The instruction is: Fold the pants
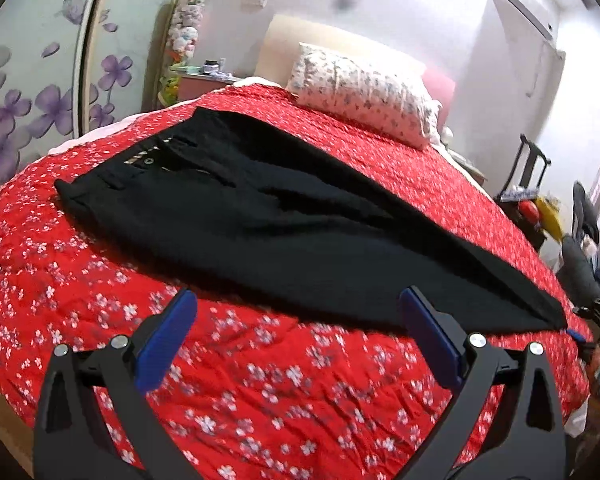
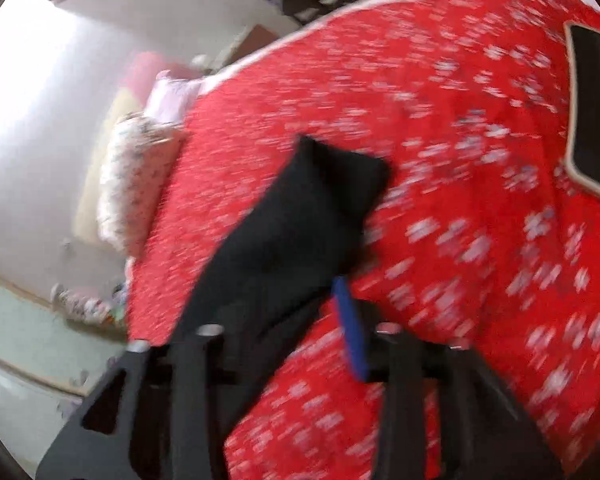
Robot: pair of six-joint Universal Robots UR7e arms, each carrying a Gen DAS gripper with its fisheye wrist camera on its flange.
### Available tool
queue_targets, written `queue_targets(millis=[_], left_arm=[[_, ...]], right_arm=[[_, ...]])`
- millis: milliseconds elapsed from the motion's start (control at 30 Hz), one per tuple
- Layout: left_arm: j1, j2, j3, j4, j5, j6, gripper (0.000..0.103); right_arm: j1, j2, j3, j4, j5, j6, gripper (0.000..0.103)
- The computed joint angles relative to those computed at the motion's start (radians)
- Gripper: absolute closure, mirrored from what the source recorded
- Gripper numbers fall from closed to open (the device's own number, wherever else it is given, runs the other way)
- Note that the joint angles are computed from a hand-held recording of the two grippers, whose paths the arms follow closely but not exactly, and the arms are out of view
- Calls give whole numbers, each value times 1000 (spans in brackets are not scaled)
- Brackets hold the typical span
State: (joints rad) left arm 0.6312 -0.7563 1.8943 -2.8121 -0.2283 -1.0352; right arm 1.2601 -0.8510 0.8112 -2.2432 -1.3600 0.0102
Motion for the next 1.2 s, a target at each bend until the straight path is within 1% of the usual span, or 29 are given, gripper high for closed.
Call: queue_targets(millis=[33,100,133,167,200,267,300,333,367,400,467,500,567,633,667,700,767,800,867,933,1033,1133,1200], left_arm=[[1,-5,1,13,13,-21,2],[1,-27,0,128,40,-133,2],[3,-35,-1,147,37,-145,2],[4,-38,-1,136,28,-133,2],[7,-44,-3,138,16,-122,2],[11,-48,-10,137,11,-104,2],[13,-50,-14,142,10,-101,2],[16,-53,-18,154,9,-102,2],[20,-58,-24,162,8,-93,2],[25,-59,-31,153,6,-72,2],[38,-64,-48,127,-5,-11,2],[45,-65,-57,118,-12,13,2],[68,-69,-94,140,-22,57,2],[87,-70,-134,179,-30,85,2],[101,-64,-163,168,-38,137,2],[111,-58,-183,156,-42,174,2],[133,-48,-233,159,-55,228,2],[151,-43,-269,166,-78,257,2],[187,-37,-335,194,-123,283,2],[221,-28,-402,227,-163,295,2],[284,2,-536,307,-244,284,2],[356,59,-715,435,-353,226,2],[395,110,-832,513,-384,184,2]], right_arm=[[-1,-11,23,25,51,-13,49],[11,13,20,112,189,-5,49],[17,26,12,154,227,5,49],[26,52,-12,199,248,26,49],[38,81,-36,229,245,49,49],[53,119,-57,238,211,96,50],[59,128,-56,230,192,114,51],[69,157,-85,228,156,148,51],[70,164,-84,216,145,168,51],[72,188,-115,212,123,198,52],[67,181,-86,165,124,235,53],[69,189,-86,139,125,245,53],[71,198,-92,97,108,245,54],[62,193,-74,51,106,244,60],[63,194,-66,31,97,246,67],[61,196,-62,17,92,248,85],[47,197,-47,2,130,223,92],[42,188,-31,-10,146,194,99],[34,157,18,-19,170,136,99],[34,129,65,-35,167,90,99],[39,120,84,-51,162,76,99],[38,115,91,-46,149,47,99],[40,108,95,-39,139,34,99]])
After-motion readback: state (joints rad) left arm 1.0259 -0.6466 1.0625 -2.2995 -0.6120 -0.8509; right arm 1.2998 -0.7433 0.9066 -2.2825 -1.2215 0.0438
